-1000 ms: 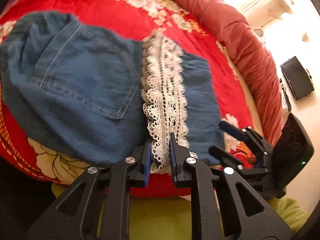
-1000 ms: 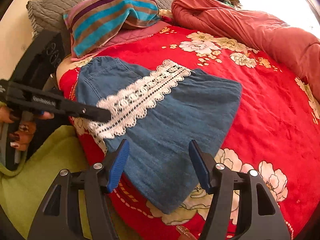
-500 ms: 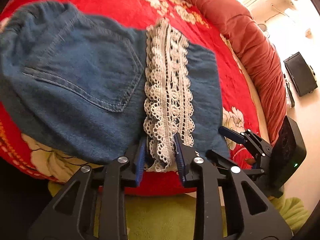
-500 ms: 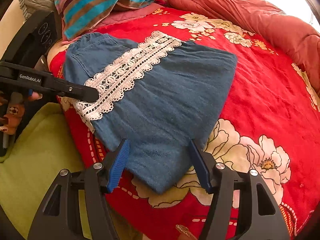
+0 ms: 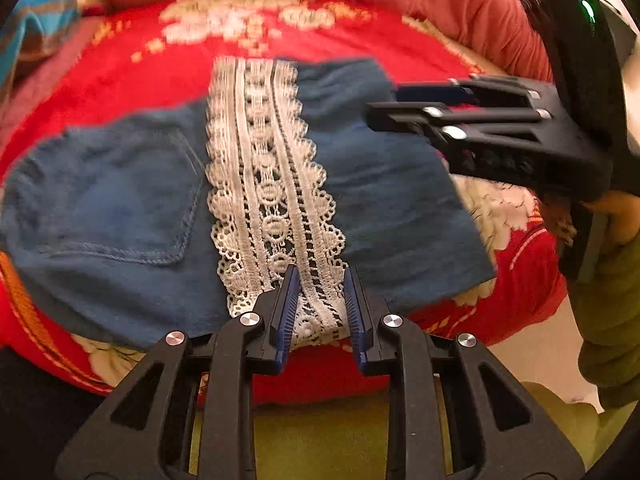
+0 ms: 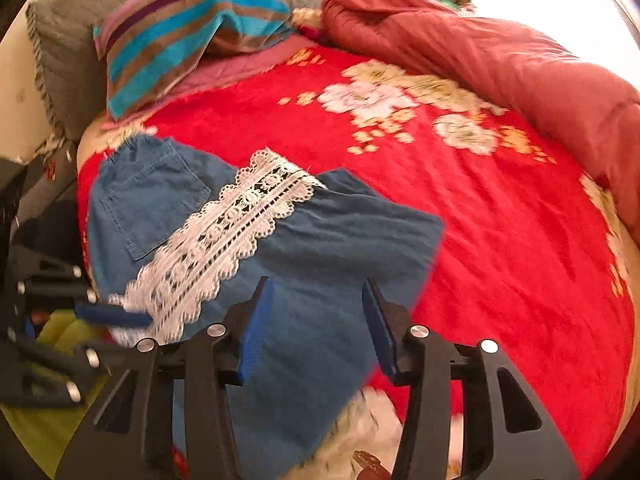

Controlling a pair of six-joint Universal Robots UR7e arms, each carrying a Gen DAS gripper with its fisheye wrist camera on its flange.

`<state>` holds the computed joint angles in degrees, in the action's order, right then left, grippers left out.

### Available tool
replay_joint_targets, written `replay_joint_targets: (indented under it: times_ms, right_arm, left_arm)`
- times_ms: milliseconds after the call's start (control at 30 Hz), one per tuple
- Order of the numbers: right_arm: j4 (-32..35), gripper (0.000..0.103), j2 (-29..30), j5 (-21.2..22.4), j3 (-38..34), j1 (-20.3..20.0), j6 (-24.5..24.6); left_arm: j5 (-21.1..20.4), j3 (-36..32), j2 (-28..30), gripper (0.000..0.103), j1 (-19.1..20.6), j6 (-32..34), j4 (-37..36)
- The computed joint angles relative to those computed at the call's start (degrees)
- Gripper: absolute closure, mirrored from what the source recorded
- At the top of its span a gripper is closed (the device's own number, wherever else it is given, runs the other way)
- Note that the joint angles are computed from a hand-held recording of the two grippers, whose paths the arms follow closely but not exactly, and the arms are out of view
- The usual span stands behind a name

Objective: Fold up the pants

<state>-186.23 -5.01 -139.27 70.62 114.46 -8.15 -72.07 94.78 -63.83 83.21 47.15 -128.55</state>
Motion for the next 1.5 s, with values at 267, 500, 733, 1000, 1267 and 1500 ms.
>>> replay_joint_targets:
  times_ms: [267, 500, 733, 1000, 1267, 1500]
  right_arm:
    - [6.3, 0.061, 1.6, 0.1, -6.2, -4.1, 3.5]
    - [5.4, 0.061, 2.3, -0.3, -8.0, -4.8, 3.0]
    - [4.8, 0.061, 3.5, -2.2, -11.1, -5.3, 2.4]
    - [-4.1, 0.059, 1.1, -1.7, -5.4, -3.3, 1.8]
    - [-14.6, 0.035, 0.0, -2.2, 0.1, 0.5, -1.7]
    - [-18.7, 0.016, 0.8, -4.1, 0.3, 3.3, -5.0]
  left_arm:
    - [-1.9, -2.2, 0.7, 0.087, 1.0, -0.3, 2.6]
    - [-3.1, -3.1, 1.1, 0.087, 1.4, -0.9, 3.7]
    - [-3.5, -3.3, 1.0, 0.087, 1.6, -0.7, 3.9]
    - [-3.2, -3.1, 1.0, 0.087, 1.5, -0.8, 3.7]
    - [-2.9, -2.0, 0.3, 0.087, 1.2, -0.6, 2.3]
    - [-4.4, -0.1, -2.2, 0.069, 0.6, 0.4, -1.4]
